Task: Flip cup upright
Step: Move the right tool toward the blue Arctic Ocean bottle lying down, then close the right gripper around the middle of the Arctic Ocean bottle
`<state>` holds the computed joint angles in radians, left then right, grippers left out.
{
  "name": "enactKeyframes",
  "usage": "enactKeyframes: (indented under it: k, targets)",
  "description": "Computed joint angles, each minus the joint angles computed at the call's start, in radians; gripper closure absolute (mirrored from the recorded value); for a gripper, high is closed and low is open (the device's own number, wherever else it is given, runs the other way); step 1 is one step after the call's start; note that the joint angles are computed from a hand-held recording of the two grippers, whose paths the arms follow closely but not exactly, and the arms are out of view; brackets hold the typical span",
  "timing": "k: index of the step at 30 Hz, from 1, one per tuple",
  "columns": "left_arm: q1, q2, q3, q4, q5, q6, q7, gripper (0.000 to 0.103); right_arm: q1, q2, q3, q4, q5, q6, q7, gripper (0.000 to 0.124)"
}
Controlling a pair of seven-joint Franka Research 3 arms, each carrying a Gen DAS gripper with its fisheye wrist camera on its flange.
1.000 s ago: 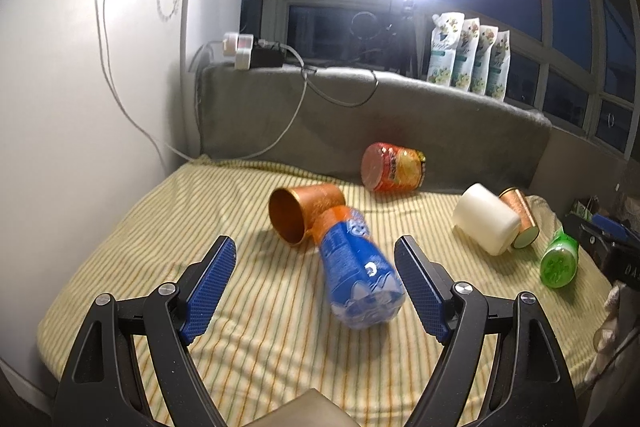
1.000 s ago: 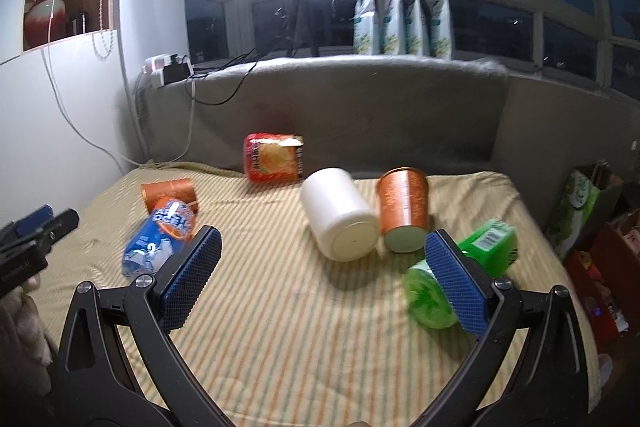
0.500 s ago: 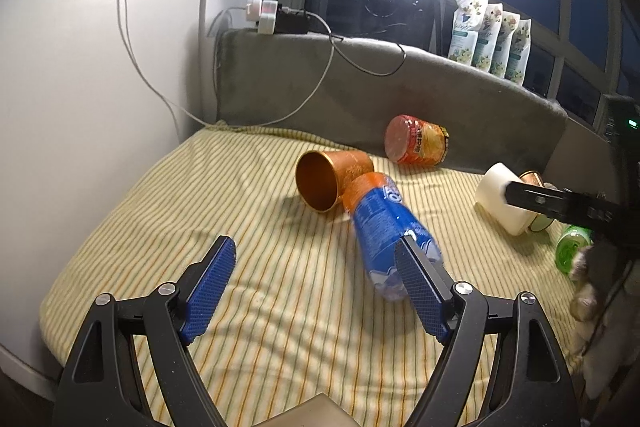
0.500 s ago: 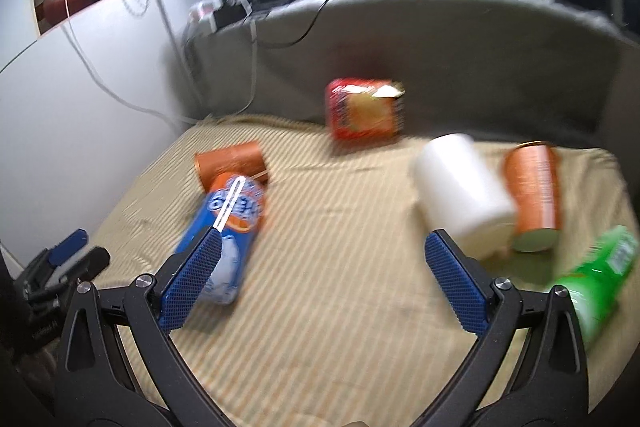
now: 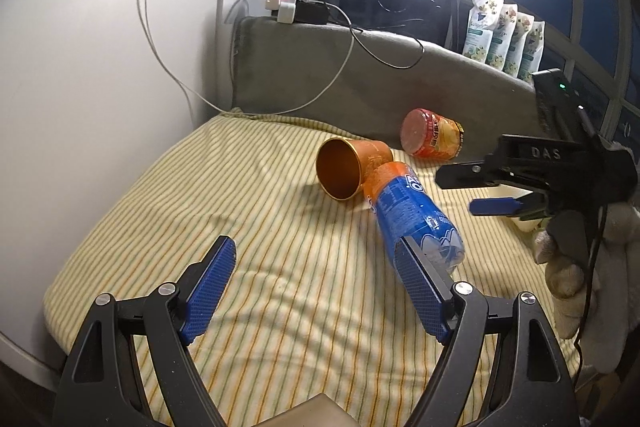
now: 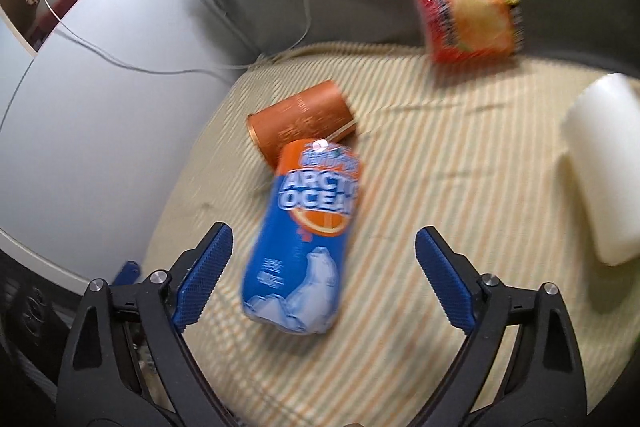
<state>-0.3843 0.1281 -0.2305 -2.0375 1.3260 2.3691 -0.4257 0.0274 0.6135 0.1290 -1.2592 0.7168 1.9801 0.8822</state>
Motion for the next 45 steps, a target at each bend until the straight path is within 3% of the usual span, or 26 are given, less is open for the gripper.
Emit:
enactKeyframes:
  k: [5, 8, 12, 15, 22, 32, 45]
  targets:
    - [0.001, -0.01, 0.0, -0.014, -0.001, -0.004, -0.012, 0.021, 0.03, 0.084, -0.002, 0.135, -0.065, -0.117, 0.091, 0.029]
    - [0.003, -0.018, -0.003, -0.023, -0.002, -0.012, -0.021, 0.021, 0.048, 0.142, 0.0, 0.223, -0.103, -0.176, 0.136, 0.037]
    - [0.007, -0.028, -0.006, -0.035, -0.003, -0.018, -0.036, 0.021, 0.067, 0.215, 0.003, 0.332, -0.143, -0.221, 0.191, 0.039]
    - [0.009, -0.032, -0.009, -0.04, -0.002, -0.023, -0.04, 0.021, 0.079, 0.281, 0.008, 0.439, -0.17, -0.271, 0.234, 0.058]
    - [0.011, -0.036, -0.013, -0.043, 0.001, -0.032, -0.044, 0.021, 0.08, 0.354, 0.03, 0.558, -0.186, -0.324, 0.278, 0.06]
    - [0.009, -0.036, -0.017, -0.037, 0.005, -0.036, -0.034, 0.021, 0.0, 0.181, 0.037, 0.308, -0.087, -0.269, 0.191, 0.061]
    - [-0.007, 0.017, -0.009, 0.036, 0.005, 0.041, 0.023, 0.021, -0.072, -0.079, -0.039, -0.073, 0.013, -0.166, 0.101, 0.061]
